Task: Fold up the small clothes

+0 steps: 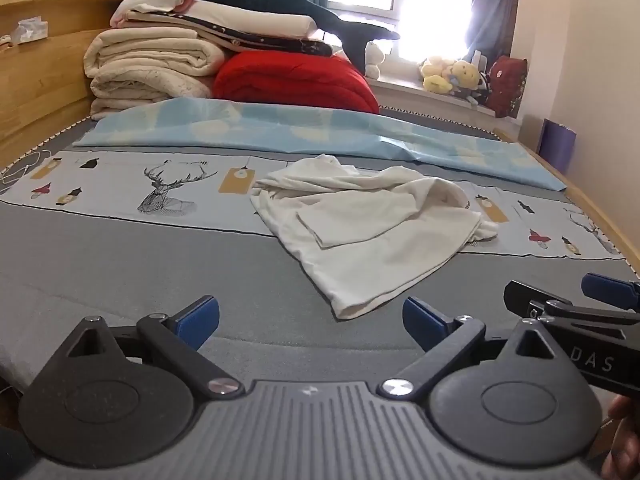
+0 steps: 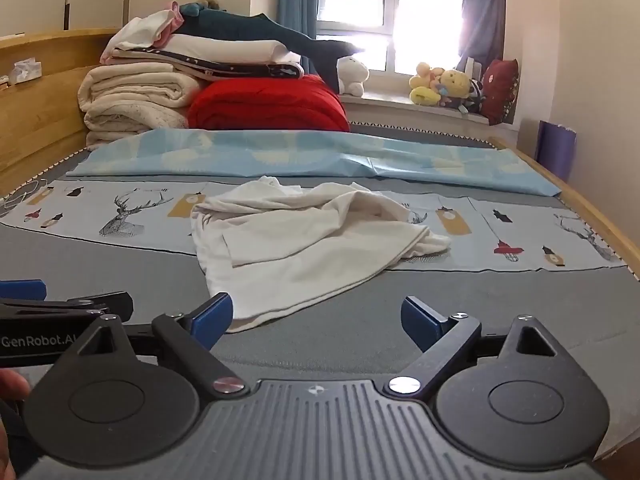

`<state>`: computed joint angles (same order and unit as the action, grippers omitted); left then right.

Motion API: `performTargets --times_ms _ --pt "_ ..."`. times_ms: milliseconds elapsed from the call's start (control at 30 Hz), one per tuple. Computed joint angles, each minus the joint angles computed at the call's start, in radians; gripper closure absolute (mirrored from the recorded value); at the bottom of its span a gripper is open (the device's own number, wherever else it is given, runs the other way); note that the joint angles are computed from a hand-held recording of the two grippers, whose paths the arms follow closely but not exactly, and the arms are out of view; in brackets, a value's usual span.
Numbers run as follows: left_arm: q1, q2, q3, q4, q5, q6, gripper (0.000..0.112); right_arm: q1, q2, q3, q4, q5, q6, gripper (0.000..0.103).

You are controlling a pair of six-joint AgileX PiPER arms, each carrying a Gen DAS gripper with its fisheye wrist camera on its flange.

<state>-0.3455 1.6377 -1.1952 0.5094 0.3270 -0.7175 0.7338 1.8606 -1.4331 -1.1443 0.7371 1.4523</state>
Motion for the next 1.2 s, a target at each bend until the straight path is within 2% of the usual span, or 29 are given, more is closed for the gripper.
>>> performTargets --times_ms 67,100,300,1200 --pt "0.022 -0.003 0.000 -0.076 -0.002 0.086 0.014 0.001 -0.002 0.010 -0.006 -0.007 0.007 0.014" --pt "0.006 0.016 -0.041 -0.088 0.038 0.095 0.014 0.000 -0.004 0.011 0.000 -0.009 0.002 0.015" --pt "-0.032 0.048 -0.068 0.041 0.068 -0.037 0.015 0.006 0.000 0.002 0.017 -0.001 -0.031 0.015" --pt "-0.048 0.073 -0.061 0.144 0.051 -0.137 0.016 0.002 0.007 -0.010 0.043 -0.006 -0.058 0.015"
